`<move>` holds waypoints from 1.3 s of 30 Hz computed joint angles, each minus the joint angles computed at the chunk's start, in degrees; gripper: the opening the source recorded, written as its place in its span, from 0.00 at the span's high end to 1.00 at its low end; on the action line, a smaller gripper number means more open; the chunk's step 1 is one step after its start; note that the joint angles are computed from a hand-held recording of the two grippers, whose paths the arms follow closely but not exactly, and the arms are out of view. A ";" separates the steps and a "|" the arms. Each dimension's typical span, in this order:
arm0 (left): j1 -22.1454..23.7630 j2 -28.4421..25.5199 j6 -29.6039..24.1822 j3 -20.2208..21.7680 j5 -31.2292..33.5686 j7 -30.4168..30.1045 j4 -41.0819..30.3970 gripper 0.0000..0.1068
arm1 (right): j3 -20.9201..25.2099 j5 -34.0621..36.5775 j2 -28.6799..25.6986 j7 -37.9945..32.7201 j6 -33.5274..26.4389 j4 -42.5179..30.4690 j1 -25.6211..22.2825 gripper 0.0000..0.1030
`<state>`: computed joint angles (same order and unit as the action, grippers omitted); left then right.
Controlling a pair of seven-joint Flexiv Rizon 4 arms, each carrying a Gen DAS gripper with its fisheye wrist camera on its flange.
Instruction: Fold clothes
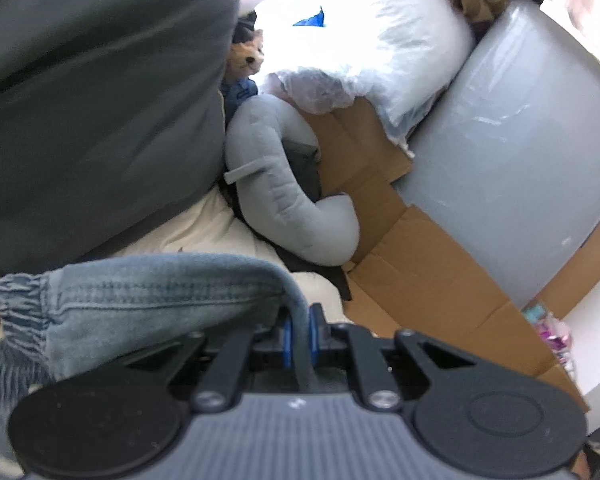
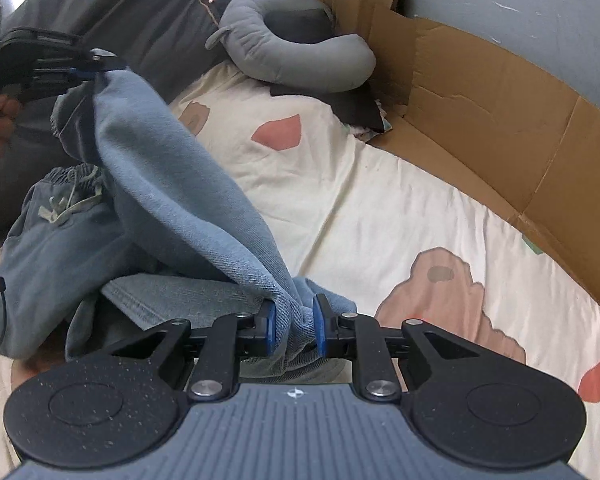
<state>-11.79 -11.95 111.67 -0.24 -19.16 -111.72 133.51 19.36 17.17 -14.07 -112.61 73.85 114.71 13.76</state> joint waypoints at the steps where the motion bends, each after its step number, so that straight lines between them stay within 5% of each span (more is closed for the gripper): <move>1: 0.61 -0.91 -1.18 -0.20 0.12 0.30 -1.34 0.91 | -0.23 -0.27 -0.55 0.13 -0.03 -0.49 0.15 0.82; 6: -4.19 -5.73 -8.69 5.64 -2.66 5.00 -9.14 0.91 | -0.93 -2.23 -3.53 1.52 -0.78 -3.27 0.28 0.82; 13: -14.24 -11.91 -21.52 19.95 0.23 -1.67 -19.46 0.89 | -1.51 -4.92 -8.10 4.02 -1.86 -8.26 -0.32 0.85; 14: -14.64 -12.37 -23.35 20.71 0.63 -3.17 -20.35 0.84 | -1.96 -6.05 -8.65 4.38 -1.28 -8.61 -0.02 0.96; 18: -21.19 -13.72 -28.96 29.33 8.33 -9.34 -23.69 0.55 | -2.78 -10.04 -11.45 6.08 -2.76 -11.90 -0.08 0.97; 20: -20.33 -12.52 -29.21 28.10 10.54 -8.52 -22.97 0.42 | -3.11 -11.71 -12.94 6.26 -3.55 -13.27 0.05 0.97; 30: -19.38 -2.32 -28.32 26.48 20.73 -15.98 -10.31 0.36 | -5.92 -17.40 -17.21 14.37 -6.33 -18.35 1.83 0.96; 33: -21.10 1.23 -31.27 28.69 27.02 -21.23 -7.91 0.35 | -4.55 -17.31 -17.03 13.58 -7.20 -19.34 0.74 0.84; 35: -21.14 3.98 -31.35 29.15 30.16 -24.37 -5.82 0.35 | -4.28 -17.25 -16.40 13.29 -7.95 -19.49 0.48 0.62; 39: -22.70 10.12 -34.37 31.37 44.02 -36.90 -4.46 0.28 | -3.69 -15.69 -14.36 13.94 -9.66 -19.13 0.08 0.55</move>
<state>-34.49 -1.83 77.30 31.12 24.87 -148.61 129.05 15.67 1.47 -28.43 -98.67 64.19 95.57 13.84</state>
